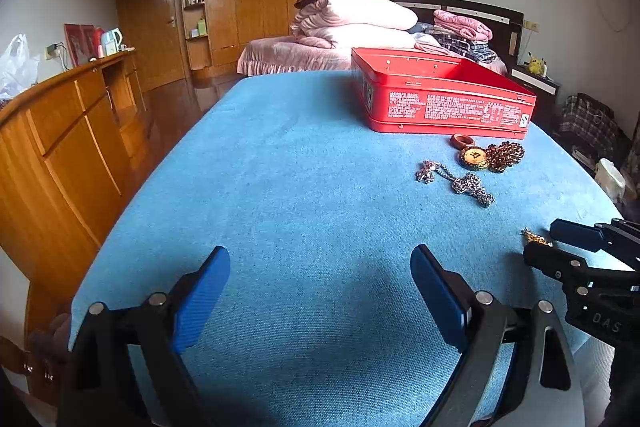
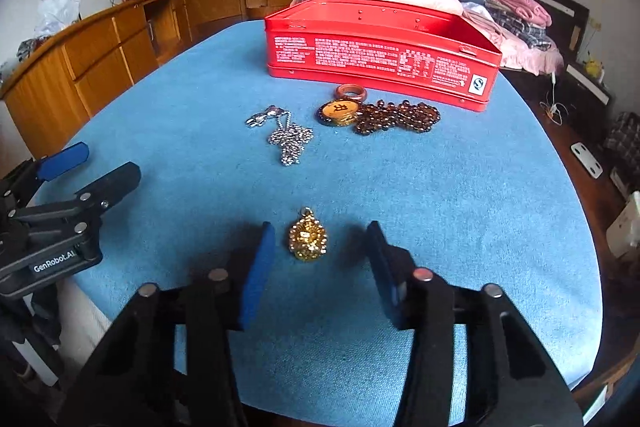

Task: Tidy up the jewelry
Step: 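Grasp the silver chain pendant with the left tool while the right tool grasps the gold pendant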

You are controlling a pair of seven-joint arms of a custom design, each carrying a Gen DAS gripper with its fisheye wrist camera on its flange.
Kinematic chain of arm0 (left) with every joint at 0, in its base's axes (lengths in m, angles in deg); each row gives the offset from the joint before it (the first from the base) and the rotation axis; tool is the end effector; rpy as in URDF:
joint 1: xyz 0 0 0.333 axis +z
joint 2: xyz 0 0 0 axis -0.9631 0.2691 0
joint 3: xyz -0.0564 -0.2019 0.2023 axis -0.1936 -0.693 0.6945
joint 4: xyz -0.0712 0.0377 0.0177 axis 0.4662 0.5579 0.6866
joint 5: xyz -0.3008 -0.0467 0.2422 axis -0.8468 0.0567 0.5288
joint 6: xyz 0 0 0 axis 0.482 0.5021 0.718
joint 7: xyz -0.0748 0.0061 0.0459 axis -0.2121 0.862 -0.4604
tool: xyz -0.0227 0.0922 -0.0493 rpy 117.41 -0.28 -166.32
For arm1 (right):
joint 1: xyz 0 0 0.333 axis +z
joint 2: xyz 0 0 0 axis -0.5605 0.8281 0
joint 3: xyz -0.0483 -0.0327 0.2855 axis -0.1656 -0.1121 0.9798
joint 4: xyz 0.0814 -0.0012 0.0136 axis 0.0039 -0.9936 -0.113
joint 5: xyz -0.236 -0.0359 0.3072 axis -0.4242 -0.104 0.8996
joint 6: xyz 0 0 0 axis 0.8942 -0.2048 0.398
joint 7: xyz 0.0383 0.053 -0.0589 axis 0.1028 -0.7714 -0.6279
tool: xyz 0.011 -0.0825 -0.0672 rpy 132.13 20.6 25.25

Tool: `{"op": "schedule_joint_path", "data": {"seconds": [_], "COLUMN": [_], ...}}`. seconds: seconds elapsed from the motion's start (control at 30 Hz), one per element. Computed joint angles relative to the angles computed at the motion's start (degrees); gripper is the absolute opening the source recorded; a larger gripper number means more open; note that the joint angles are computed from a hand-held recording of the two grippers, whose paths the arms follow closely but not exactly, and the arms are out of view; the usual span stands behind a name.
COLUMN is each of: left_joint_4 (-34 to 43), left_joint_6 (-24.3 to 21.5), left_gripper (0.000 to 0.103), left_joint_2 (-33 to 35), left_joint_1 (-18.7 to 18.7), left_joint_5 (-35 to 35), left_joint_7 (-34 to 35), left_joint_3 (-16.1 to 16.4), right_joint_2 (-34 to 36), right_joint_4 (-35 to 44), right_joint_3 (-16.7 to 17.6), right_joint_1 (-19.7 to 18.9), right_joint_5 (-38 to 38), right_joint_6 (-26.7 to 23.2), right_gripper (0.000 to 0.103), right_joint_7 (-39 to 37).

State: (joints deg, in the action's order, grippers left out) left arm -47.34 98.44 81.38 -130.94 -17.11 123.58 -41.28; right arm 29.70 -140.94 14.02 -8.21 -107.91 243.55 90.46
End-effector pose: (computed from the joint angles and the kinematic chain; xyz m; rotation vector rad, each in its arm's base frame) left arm 0.5989 -0.2953 0.3092 -1.4875 1.9034 -0.8889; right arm 0.5819 0.1079 0.3064 -1.8477 1.7196 -0.6774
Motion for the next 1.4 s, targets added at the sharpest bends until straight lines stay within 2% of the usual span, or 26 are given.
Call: {"op": "schedule_joint_path", "data": {"seconds": [0.03,0.07,0.1,0.13,0.23,0.27,0.33,0.37,0.53,0.67,0.8,0.87,0.93,1.03,1.1,1.17,1.2,1.23,1.3,1.4], "left_joint_4": [0.02,0.1,0.11,0.22,0.62,0.85,1.53,2.16,6.94,12.84,20.53,25.67,30.91,38.93,41.38,42.99,43.29,43.5,43.89,42.85], "left_joint_6": [-0.05,-0.11,-0.13,-0.17,-0.42,-0.6,-0.86,-1.12,-3.82,-7.11,-12.5,-16.29,-20.43,-27.16,-28.13,-29.12,-29.46,-29.7,-30.17,-29.81], "left_gripper": [0.09,0.09,0.09,0.09,0.09,0.09,0.09,0.09,0.09,0.09,0.088,0.083,0.07,0.057,0.057,0.048,0.033,0.024,0.023,0.021], "left_joint_2": [-0.03,-0.12,-0.22,-0.24,-0.33,-0.45,-0.65,-0.59,0.16,1.78,5.18,7.94,10.82,15.26,16.79,17.67,17.79,17.91,18.07,17.36], "left_joint_1": [0.12,0.44,0.64,0.84,1.48,1.99,3.6,4.37,9.85,15.97,21.3,22.39,23.17,25.97,25.56,25.66,25.78,25.91,27.29,27.97], "left_joint_5": [0.05,0.18,0.31,0.43,0.96,1.32,2.18,2.58,6.11,9.17,11.53,12.94,14.33,15.23,17.34,19.2,20.04,20.93,21.79,23.15], "left_joint_7": [0.01,0.09,0.11,0.09,0.13,0.23,0.33,0.26,-0.77,-0.7,-0.34,-1.05,-2.19,-2.06,-4.23,-5.56,-6.13,-6.59,-5.9,-5.93], "left_joint_3": [-0.11,-0.49,-0.76,-1.0,-1.82,-2.44,-4.22,-5.1,-11.29,-18.74,-25.58,-27.07,-28.05,-32.03,-31.53,-31.68,-31.91,-32.15,-34.24,-35.37], "right_joint_2": [0.0,-0.19,-0.34,-0.44,-1.01,-1.16,-1.39,-1.42,-2.08,-2.36,-2.56,-2.71,-2.8,-2.88,-2.76,-2.5,-2.31,-2.08,-1.79,-1.64], "right_joint_4": [0.18,0.18,0.0,0.1,-0.53,-0.76,-1.22,-1.36,-2.41,-2.93,-3.4,-3.85,-4.24,-4.73,-4.78,-4.74,-4.6,-4.49,-4.32,-4.14], "right_joint_3": [0.97,3.8,7.54,9.28,11.47,10.19,3.21,1.51,-0.35,-1.35,1.08,2.86,5.33,10.24,12.76,15.32,16.81,17.61,17.94,17.78], "right_joint_1": [-0.94,-3.61,-7.06,-8.91,-11.06,-9.84,-3.75,-2.41,-2.61,-2.92,-6.11,-8.19,-10.94,-16.14,-18.64,-21.24,-22.83,-23.67,-24.0,-23.66], "right_joint_5": [-0.04,0.04,2.07,1.17,2.66,3.74,2.43,2.51,3.85,4.83,6.37,7.31,8.28,9.29,9.72,9.75,9.53,9.49,9.74,10.24], "right_joint_6": [-0.1,-0.05,0.28,0.1,0.17,0.28,0.52,0.62,0.96,1.67,2.48,3.28,4.21,5.34,5.73,6.02,6.04,6.13,6.36,6.37], "right_gripper": [0.03,0.022,0.018,0.018,0.018,0.018,0.018,0.018,0.018,0.018,0.018,0.018,0.018,0.018,0.018,0.018,0.018,0.018,0.018,0.019], "right_joint_7": [-0.65,-2.01,-4.89,-4.49,-6.14,-6.65,-4.07,-3.58,-2.26,-2.04,-3.21,-4.19,-5.4,-6.98,-7.77,-8.23,-8.33,-8.43,-8.67,-9.03]}}
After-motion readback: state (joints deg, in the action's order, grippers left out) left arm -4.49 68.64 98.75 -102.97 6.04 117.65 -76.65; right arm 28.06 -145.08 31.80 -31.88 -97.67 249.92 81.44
